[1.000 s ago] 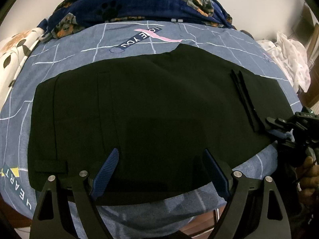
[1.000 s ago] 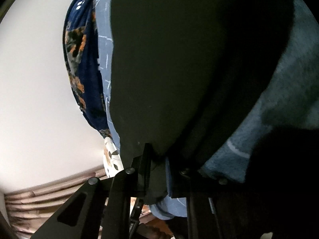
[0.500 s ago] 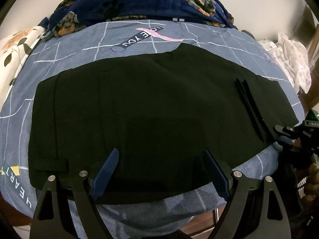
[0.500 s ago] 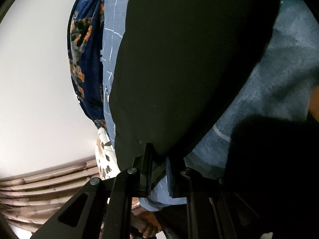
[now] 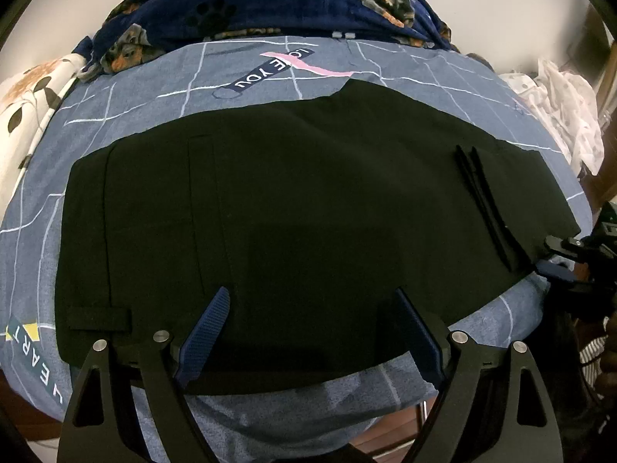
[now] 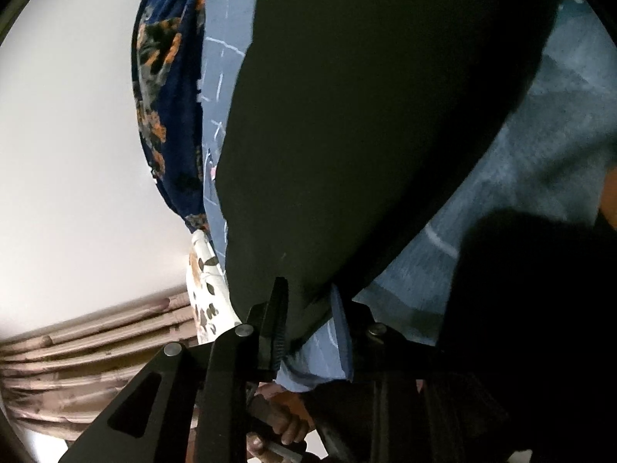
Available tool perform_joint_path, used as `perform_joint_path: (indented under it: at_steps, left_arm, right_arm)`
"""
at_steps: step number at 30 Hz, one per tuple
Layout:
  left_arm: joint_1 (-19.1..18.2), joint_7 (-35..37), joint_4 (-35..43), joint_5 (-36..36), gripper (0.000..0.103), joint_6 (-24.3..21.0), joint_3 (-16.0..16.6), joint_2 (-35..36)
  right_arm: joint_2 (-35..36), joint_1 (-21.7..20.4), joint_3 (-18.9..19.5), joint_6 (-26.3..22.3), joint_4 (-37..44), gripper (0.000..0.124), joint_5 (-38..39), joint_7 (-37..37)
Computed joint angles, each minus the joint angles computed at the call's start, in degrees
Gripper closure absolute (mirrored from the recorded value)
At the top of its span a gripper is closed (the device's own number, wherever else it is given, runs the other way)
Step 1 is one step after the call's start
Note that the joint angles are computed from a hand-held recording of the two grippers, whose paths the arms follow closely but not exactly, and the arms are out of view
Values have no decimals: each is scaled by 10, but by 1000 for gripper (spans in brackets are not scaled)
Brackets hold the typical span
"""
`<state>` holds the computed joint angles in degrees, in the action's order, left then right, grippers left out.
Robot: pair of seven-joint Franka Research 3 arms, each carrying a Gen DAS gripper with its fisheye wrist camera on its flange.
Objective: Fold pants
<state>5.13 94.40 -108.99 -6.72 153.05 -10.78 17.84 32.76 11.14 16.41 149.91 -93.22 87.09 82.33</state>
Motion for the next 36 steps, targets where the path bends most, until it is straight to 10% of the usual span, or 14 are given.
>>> perform_joint_path:
  at_steps: [28,36]
  left_arm:
    - [-6,-3,-2,16,14,2,2,0]
    - [9,7,-6,-15,14,10,-5,-15]
  right_arm:
    - [43,-7,18,-28,42,117,-20,-10]
    - [56,-34,37,-152,70,114,-5,-72]
